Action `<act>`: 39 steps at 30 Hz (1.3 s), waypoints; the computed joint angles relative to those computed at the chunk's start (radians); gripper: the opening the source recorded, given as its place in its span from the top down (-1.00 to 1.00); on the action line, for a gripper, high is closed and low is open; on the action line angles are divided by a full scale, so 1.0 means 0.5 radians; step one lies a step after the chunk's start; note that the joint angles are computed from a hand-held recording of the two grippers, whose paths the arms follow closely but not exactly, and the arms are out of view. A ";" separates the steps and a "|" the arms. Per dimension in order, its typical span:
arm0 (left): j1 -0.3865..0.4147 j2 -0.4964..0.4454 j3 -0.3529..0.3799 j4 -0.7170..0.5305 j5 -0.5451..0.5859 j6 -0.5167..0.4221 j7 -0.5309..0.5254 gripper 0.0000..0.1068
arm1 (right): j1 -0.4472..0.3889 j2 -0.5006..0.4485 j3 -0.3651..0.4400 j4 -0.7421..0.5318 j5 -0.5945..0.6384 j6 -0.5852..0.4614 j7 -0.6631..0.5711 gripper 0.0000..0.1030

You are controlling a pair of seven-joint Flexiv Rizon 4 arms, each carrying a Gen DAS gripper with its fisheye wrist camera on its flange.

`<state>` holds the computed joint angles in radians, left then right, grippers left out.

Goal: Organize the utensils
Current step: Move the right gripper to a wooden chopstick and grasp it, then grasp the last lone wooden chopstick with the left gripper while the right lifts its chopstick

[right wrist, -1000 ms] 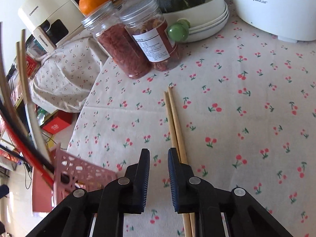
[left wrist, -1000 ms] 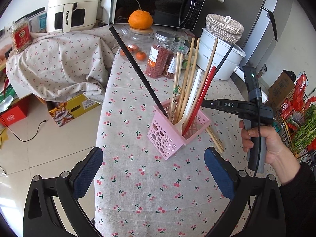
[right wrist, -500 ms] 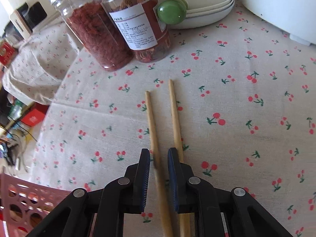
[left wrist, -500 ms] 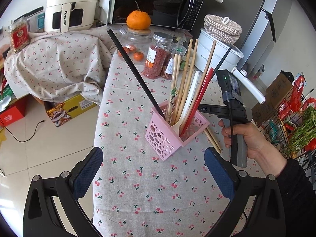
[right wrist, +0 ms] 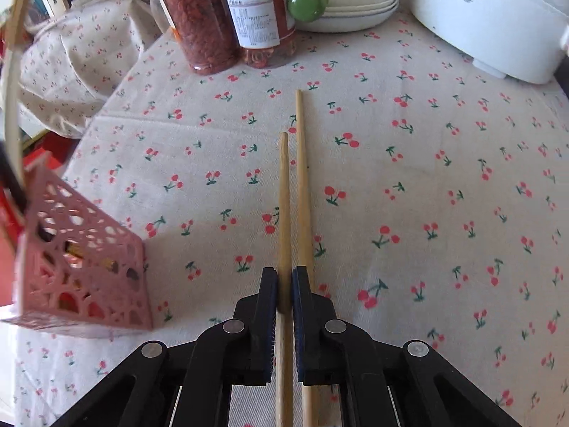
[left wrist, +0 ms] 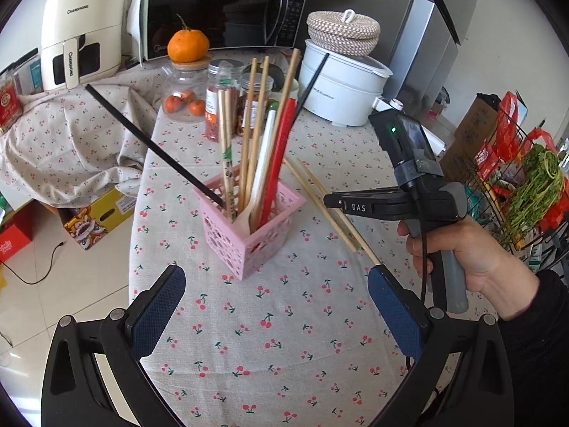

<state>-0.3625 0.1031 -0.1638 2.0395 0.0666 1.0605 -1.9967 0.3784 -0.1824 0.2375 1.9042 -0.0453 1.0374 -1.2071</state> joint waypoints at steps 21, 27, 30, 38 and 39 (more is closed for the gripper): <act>-0.513 -0.900 0.088 -1.221 0.747 -0.676 -0.865 -0.88 | -0.252 0.777 -0.169 0.612 0.198 0.050 0.092 0.90; -0.585 -1.311 0.253 -1.721 0.718 -0.914 -0.894 -0.22 | -0.292 0.759 -0.219 0.606 0.295 0.107 0.017 0.90; -0.569 -1.456 0.318 -1.891 0.642 -1.055 -0.910 0.09 | -0.289 0.743 -0.237 0.581 0.372 0.124 -0.047 0.90; -0.451 -1.633 0.345 -2.056 0.410 -1.216 -0.750 0.58 | -0.284 0.677 -0.236 0.506 0.502 0.133 -0.174 0.90; -0.434 -1.636 0.340 -2.050 0.375 -1.223 -0.737 0.64 | -0.284 0.671 -0.233 0.500 0.508 0.133 -0.183 0.90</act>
<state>-0.5796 -0.7151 0.0060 1.0145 0.2539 0.4492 -2.3654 0.2363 0.1530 0.1209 2.1543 0.2086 1.1037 -1.2984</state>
